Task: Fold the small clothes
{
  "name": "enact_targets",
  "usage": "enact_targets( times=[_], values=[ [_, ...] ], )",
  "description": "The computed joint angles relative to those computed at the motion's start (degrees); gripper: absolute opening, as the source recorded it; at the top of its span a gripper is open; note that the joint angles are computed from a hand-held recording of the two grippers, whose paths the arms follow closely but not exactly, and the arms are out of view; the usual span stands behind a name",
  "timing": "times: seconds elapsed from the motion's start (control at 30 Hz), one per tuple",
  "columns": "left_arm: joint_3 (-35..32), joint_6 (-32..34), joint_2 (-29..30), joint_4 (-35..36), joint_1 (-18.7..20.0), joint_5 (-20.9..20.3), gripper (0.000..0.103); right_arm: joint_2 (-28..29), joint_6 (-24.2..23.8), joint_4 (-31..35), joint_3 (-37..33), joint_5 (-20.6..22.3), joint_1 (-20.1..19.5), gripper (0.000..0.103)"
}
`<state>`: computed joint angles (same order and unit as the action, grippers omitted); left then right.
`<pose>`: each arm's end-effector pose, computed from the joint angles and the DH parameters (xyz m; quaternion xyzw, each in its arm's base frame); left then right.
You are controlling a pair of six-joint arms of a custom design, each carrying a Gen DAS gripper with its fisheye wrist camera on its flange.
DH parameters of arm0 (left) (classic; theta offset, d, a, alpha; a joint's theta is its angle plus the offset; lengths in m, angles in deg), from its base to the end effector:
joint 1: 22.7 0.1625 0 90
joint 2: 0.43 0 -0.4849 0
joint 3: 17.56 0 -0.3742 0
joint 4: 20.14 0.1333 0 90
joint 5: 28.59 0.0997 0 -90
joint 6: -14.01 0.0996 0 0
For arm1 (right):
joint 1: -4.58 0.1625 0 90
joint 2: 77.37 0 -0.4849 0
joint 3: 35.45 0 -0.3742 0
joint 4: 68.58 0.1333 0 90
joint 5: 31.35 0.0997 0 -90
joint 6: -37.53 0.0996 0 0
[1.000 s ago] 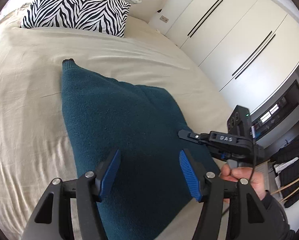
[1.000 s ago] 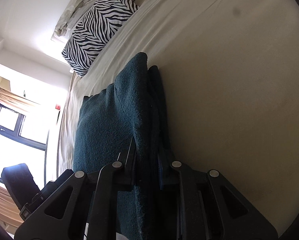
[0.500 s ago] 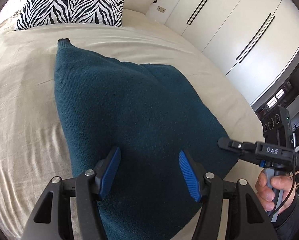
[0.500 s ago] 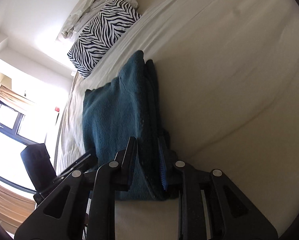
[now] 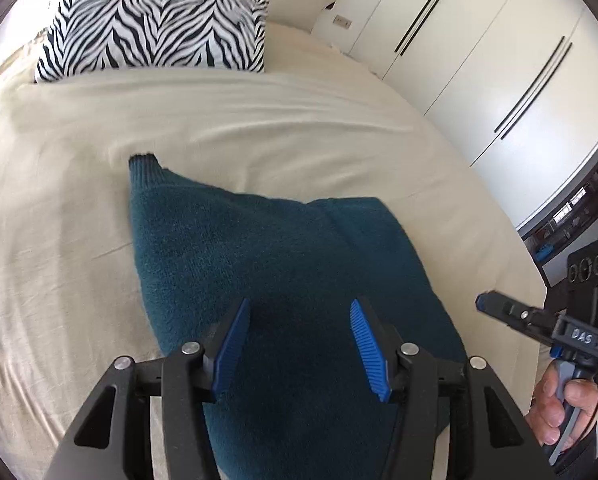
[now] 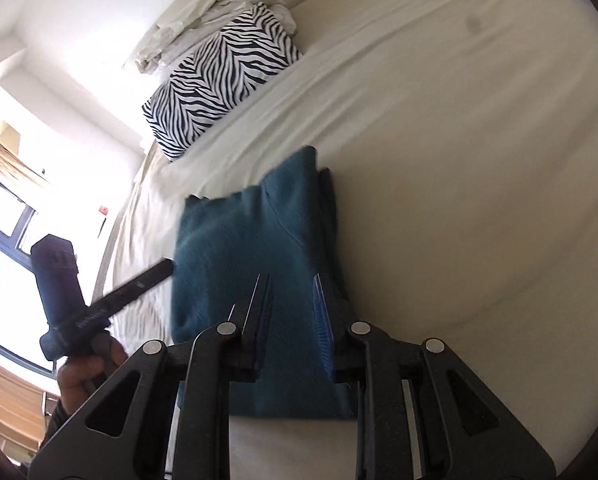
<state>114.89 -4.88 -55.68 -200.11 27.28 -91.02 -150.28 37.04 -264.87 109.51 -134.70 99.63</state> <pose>-0.1687 -0.4799 0.1319 0.1509 0.9537 -0.2105 0.1531 0.1446 -0.3835 0.2460 0.0117 -0.9498 0.2966 0.0994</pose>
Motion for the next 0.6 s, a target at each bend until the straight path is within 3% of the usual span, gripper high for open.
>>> enact_targets(
  times=[0.07,0.13,0.23,0.37,0.47,0.6],
  values=[
    [-2.0,0.2,1.6,1.5,2.8,-2.3,0.054,2.9,-0.8,2.5,-4.7,0.5,1.4,0.02],
    [-2.3,0.7,2.1,0.9,3.0,-2.4,0.054,5.3,-0.4,7.3,-9.2,5.2,0.1,0.02],
    [-2.6,0.8,2.7,2.6,2.2,-0.6,0.053,10.2,0.7,11.4,-15.7,3.9,0.6,0.02],
    [-2.9,1.0,3.1,4.2,1.9,0.5,0.053,15.2,4.9,17.6,-21.7,2.8,-2.5,0.02],
    [-3.4,0.7,3.9,4.8,1.2,1.7,0.053,15.2,3.2,11.2,-18.3,10.7,-6.9,0.013],
    [-3.3,1.1,4.5,4.0,0.8,2.7,0.054,15.1,-0.6,6.8,-15.6,14.6,-9.0,0.012]
  ],
)
